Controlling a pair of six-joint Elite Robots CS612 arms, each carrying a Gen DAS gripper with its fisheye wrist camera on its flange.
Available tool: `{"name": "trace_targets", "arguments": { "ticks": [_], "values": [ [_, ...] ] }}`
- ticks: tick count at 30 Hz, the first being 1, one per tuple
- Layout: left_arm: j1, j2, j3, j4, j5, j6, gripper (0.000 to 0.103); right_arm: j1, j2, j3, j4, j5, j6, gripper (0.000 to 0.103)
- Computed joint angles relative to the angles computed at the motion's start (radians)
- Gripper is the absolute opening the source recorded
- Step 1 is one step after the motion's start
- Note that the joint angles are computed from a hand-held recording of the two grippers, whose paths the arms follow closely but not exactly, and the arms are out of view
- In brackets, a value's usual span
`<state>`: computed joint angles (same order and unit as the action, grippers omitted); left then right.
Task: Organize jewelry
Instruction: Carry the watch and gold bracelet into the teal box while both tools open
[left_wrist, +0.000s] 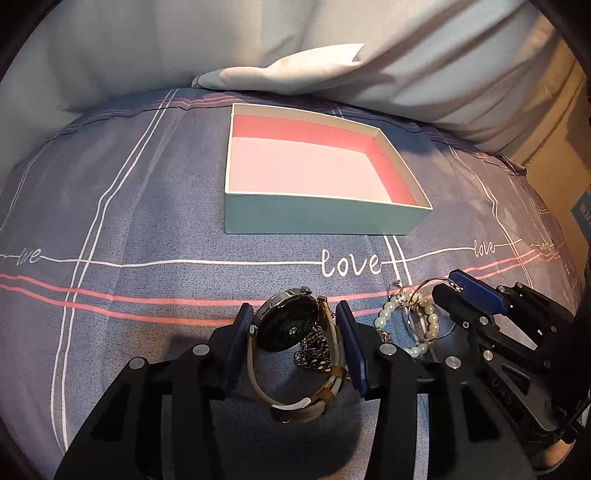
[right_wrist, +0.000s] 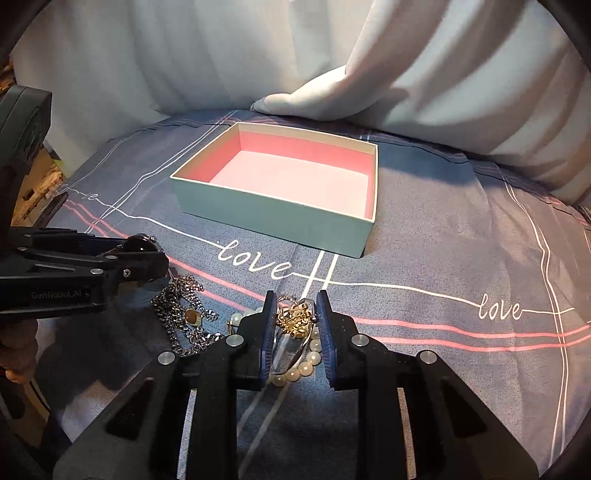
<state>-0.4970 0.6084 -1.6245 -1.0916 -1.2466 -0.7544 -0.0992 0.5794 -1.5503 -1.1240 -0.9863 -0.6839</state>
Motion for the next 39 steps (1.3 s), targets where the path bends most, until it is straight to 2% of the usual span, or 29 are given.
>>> {"name": "trace_targets", "arguments": {
  "ticks": [15,29,39],
  "values": [
    [-0.018,-0.027,-0.004,-0.046,0.077,0.033,0.045,-0.017,-0.007,-0.018,-0.075,0.091,0.017,0.023],
    [-0.024,-0.035,-0.007,-0.046,0.094,0.033,0.045,-0.014,-0.018,-0.024,-0.081,0.093,0.014,0.023],
    [-0.028,-0.063,0.014,-0.084,0.128,0.063,0.045,-0.008,-0.046,0.002,-0.157,0.122,0.032,0.023]
  ]
}}
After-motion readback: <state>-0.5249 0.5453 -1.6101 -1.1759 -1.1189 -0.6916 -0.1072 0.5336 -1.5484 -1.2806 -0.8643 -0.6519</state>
